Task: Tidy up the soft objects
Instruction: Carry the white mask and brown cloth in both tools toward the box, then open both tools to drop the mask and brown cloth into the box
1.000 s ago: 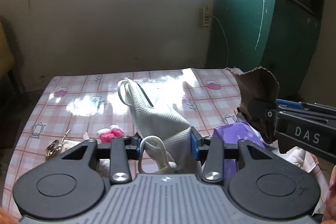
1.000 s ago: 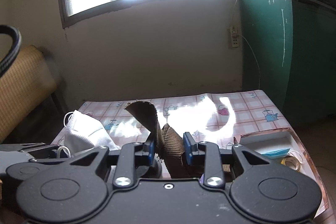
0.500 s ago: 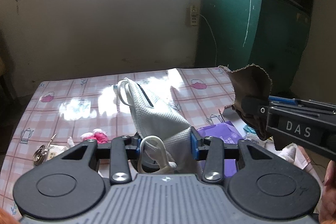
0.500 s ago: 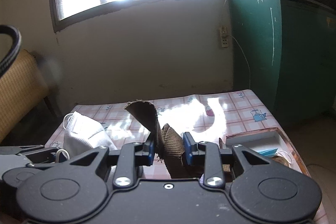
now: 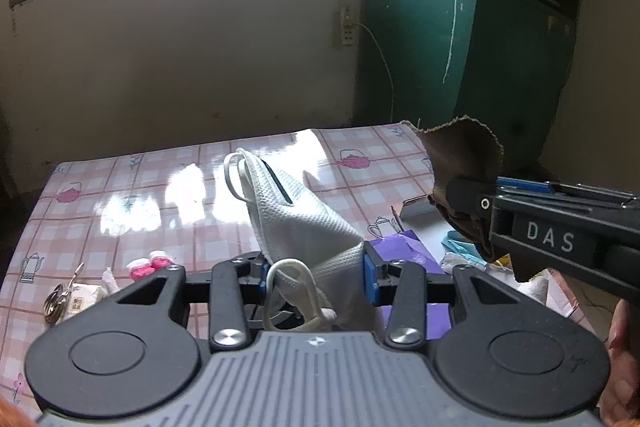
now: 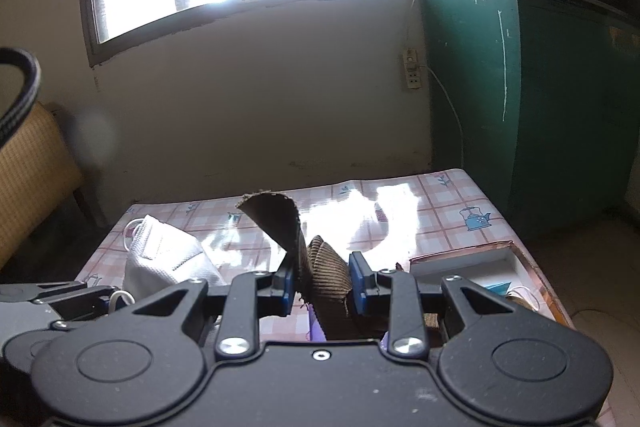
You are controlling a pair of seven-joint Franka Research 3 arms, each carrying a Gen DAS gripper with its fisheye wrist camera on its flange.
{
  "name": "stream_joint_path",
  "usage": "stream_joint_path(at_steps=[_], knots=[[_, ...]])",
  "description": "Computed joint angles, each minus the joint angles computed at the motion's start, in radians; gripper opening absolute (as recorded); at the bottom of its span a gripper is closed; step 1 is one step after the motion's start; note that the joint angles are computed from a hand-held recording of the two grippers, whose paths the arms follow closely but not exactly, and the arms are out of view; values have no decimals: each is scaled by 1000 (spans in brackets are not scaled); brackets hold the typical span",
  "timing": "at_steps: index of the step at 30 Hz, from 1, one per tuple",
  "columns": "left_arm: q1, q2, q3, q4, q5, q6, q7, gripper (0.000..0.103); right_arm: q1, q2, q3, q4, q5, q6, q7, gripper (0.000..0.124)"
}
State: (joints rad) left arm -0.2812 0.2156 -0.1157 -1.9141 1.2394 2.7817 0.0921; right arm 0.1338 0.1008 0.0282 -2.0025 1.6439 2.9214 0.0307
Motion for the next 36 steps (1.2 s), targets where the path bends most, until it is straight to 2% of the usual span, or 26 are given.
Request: stream_joint_path(at_steps=[22, 36], knots=[[-47, 104, 27, 106, -92, 59, 133, 43, -43, 50, -3, 40, -81, 16, 93, 35], [-70, 191, 62, 182, -212, 151, 263, 43, -95, 108, 3, 83, -165, 36, 179, 35]])
